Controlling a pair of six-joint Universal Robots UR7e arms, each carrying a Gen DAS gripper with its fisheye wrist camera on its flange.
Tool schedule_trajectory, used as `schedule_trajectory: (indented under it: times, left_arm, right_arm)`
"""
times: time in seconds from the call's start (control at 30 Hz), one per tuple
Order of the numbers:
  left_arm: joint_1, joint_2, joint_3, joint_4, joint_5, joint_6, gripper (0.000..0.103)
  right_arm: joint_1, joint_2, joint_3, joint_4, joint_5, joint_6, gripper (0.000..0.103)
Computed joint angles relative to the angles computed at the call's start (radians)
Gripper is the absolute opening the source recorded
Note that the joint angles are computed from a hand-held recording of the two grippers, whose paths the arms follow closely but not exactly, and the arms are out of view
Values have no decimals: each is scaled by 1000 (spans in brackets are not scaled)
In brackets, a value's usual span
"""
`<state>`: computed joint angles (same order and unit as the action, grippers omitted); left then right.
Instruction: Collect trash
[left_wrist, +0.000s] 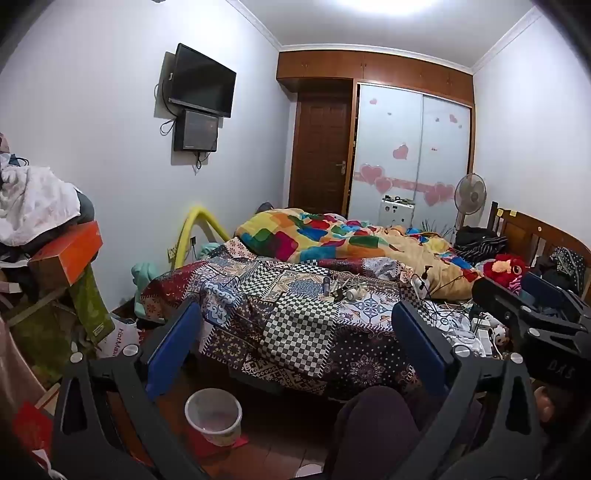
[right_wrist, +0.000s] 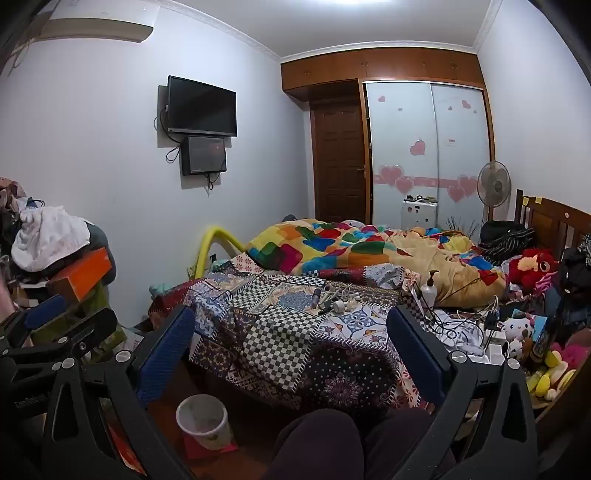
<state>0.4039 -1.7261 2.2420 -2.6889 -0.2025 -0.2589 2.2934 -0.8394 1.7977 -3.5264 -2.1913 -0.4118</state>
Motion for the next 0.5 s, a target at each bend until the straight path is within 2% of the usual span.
schedule_trajectory:
  times: [0.23, 0.33, 0.5]
  left_arm:
    - [-7, -23, 1, 72, 12, -57, 103]
    - [5, 11, -8, -18, 2, 20, 103]
    - [7, 11, -14, -10, -1, 20, 103]
  right_arm:
    - [1, 1, 0, 4, -1, 5, 103]
    - [1, 2, -3, 11, -3, 6, 103]
    - [1, -1, 0, 13, -5, 9, 103]
